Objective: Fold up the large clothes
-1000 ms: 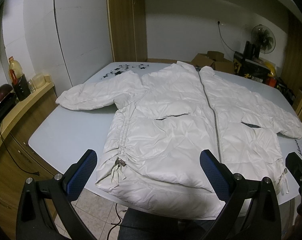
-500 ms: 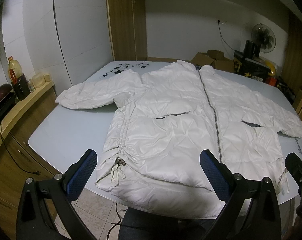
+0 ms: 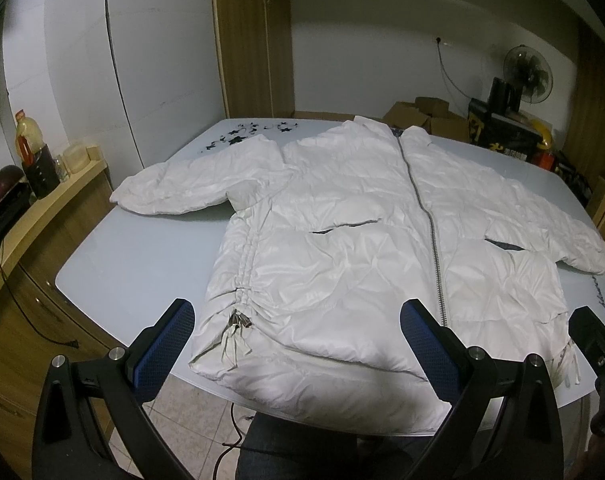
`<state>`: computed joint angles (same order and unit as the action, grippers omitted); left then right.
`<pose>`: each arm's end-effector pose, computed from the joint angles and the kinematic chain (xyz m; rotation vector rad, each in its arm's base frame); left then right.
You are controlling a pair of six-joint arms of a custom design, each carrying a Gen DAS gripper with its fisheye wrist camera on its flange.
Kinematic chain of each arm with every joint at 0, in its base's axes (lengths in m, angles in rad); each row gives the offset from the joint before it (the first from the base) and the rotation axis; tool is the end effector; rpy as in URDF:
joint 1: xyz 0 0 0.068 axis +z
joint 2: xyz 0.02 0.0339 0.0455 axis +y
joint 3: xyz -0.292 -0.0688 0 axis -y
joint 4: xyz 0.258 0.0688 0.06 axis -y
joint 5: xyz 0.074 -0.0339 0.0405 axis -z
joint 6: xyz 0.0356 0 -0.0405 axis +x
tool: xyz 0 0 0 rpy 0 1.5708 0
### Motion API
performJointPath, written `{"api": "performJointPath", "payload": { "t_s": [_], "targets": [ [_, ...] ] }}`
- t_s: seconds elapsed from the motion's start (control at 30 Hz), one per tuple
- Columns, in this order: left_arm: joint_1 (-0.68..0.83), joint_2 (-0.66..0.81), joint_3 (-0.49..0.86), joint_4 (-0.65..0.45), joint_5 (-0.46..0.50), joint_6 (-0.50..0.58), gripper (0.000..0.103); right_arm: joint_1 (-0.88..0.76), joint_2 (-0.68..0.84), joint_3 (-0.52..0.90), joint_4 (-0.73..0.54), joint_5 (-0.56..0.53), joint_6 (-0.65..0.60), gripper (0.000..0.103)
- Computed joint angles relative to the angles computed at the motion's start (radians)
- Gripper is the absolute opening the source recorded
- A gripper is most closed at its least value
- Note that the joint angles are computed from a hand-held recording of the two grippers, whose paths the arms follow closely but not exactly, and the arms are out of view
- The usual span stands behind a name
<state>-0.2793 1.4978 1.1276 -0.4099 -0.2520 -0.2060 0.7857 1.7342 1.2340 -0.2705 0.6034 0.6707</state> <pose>0.3274 -0.0847 0.2910 -0.0375 2.3204 0.0526 0.2948 0.2664 0.2586 0.1600 2.1778 0.1064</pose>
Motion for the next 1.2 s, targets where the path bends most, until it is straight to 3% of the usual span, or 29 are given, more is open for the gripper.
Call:
{"api": "performJointPath", "payload": {
  "t_s": [0.93, 1.0, 1.03, 1.1, 1.13, 1.17, 1.2],
  "targets": [
    [0.011, 0.024, 0.014, -0.019, 0.013, 0.007, 0.103, -0.012, 0.021, 0.042, -0.036, -0.023, 0.000, 0.103],
    [0.053, 0.031, 0.029, -0.029, 0.108, 0.015, 0.103, -0.013, 0.021, 0.040, -0.034, -0.028, 0.006, 0.103],
    [0.103, 0.035, 0.035, -0.025, 0.221, 0.026, 0.103, -0.014, 0.021, 0.038, -0.032, -0.031, 0.007, 0.103],
    [0.290, 0.119, 0.115, -0.041, 0.607, 0.000, 0.103, -0.021, 0.022, 0.032, -0.028, -0.035, 0.013, 0.103],
    [0.352, 0.175, 0.168, -0.070, 0.730, -0.010, 0.103, -0.026, 0.026, 0.034, -0.031, -0.039, 0.015, 0.103],
    [0.455, 0.281, 0.249, -0.086, 0.933, -0.062, 0.103, -0.034, 0.031, 0.034, -0.030, -0.047, 0.017, 0.103],
    [0.520, 0.375, 0.331, -0.122, 1.043, -0.110, 0.103, -0.043, 0.038, 0.033, -0.029, -0.058, 0.023, 0.103]
  ]
}}
